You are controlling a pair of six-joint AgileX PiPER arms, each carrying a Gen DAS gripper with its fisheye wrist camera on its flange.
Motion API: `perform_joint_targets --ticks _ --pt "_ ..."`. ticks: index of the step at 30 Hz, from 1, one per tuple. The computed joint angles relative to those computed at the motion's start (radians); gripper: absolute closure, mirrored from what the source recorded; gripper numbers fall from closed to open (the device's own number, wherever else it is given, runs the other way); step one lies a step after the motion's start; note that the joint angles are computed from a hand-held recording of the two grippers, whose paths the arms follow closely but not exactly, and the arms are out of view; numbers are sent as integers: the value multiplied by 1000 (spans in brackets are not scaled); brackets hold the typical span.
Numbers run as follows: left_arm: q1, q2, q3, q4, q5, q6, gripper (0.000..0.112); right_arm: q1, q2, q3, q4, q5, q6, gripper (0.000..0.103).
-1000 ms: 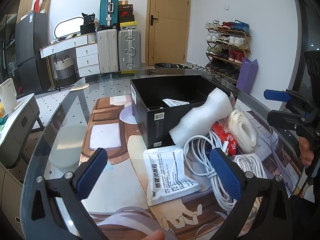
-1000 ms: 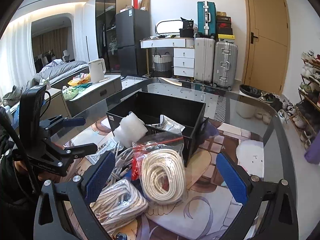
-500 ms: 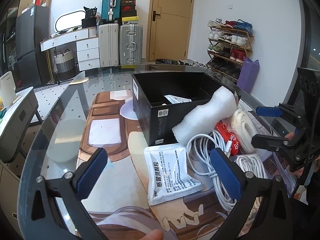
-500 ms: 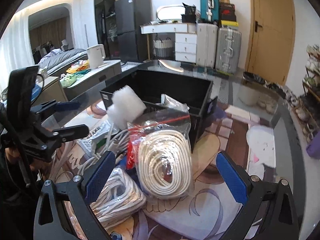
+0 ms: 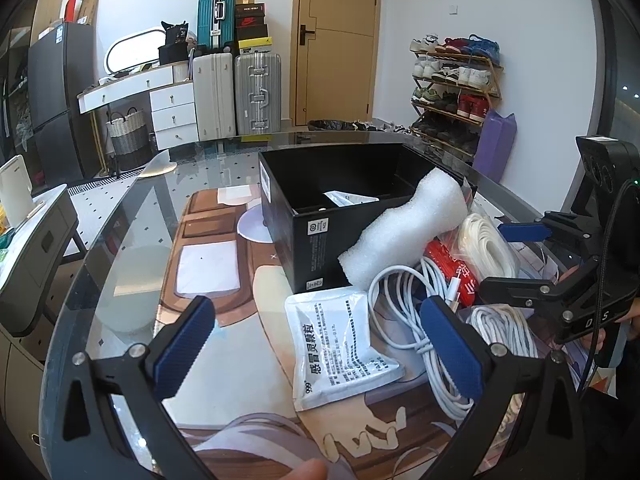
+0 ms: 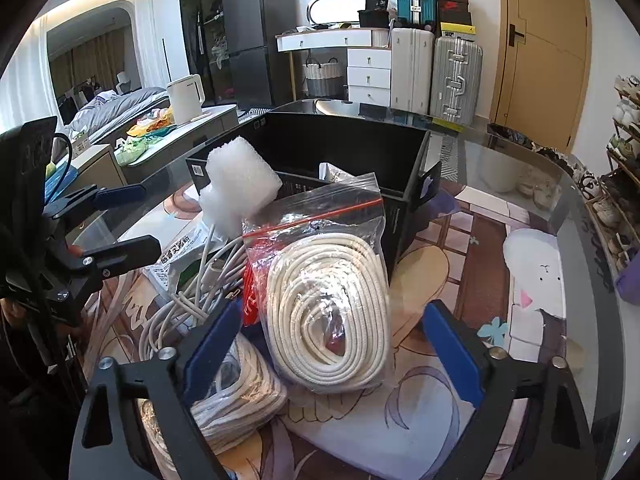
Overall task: Organize soft objects
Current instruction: 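Grasp the clear bag of white rope with the right tool and lift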
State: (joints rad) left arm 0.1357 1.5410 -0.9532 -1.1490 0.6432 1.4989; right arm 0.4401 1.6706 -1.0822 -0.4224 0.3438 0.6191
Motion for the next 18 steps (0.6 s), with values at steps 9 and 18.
perform_joint_targets --ticks 9,18 --pt "-4 -1 0 10 -6 -13 9 -6 -3 5 111 -14 -123 27" --pt "-4 1 2 8 -7 -11 9 -10 -2 3 159 0 -176 38"
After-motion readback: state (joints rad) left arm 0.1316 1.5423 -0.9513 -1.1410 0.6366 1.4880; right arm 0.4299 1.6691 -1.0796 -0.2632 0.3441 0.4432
